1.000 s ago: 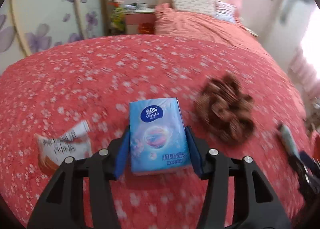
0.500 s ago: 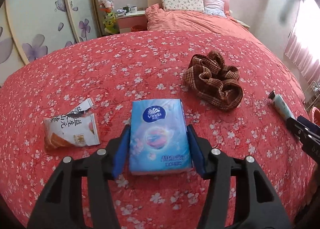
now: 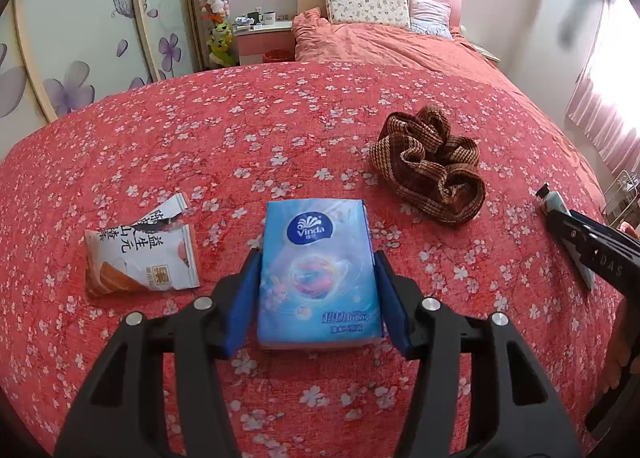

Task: Collect trash
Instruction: 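Close the left tool on the tissue pack while the right tool grasps the light blue tube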

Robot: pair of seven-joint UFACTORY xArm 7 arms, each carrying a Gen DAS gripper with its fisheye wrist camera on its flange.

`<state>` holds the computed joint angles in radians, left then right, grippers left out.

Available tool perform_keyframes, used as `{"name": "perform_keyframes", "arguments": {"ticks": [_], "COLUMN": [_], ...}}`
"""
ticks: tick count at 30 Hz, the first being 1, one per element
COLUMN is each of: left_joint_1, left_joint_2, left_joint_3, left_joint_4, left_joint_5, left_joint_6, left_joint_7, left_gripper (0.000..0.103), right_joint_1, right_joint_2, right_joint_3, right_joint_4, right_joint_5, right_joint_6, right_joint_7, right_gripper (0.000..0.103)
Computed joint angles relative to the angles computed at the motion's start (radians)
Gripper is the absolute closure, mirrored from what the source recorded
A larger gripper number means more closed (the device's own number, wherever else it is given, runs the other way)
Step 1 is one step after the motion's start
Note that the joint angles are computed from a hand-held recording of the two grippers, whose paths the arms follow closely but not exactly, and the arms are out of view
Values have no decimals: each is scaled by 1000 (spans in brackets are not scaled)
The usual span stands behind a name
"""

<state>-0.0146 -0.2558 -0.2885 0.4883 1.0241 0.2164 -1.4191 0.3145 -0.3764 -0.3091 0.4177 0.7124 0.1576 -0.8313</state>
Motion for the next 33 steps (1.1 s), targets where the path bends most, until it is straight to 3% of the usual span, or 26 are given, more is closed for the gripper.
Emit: {"name": "perform_keyframes", "arguments": {"ticks": [6,12,14,23,29,33], "left_joint_1": [4,7,5,-47,-67,-46], "left_joint_2": [-8,-9,-10,18,24,-4], "left_joint_3": [1,-5,-9,-4,23,29], "left_joint_4": [-6,-4,-1,44,51,17], "left_joint_5": [-17,-26,-30,-40,-18,7], "left_joint_6": [-6,-3,10,102,89,24], "left_joint_7": [20,25,30,29,9,-31], "left_gripper": [49,49,49,46,53,54], "right_joint_1": [-1,8,-10,-19,35,41], "right_joint_2": [11,-3,-24,-30,-68,-153], "right_joint_3": [12,-19,-14,21,-58,-116], "right_joint_4": [-2,3,-6,-46,-64,-98], "right_joint_5": [-23,-9,-14,-82,-91,-87], "right_joint_6": [-30,3,25,-38,-33,-32], "right_joint_7": [-1,-3,1,42,30,12], "right_gripper": [64,73,75,74,75,75]}}
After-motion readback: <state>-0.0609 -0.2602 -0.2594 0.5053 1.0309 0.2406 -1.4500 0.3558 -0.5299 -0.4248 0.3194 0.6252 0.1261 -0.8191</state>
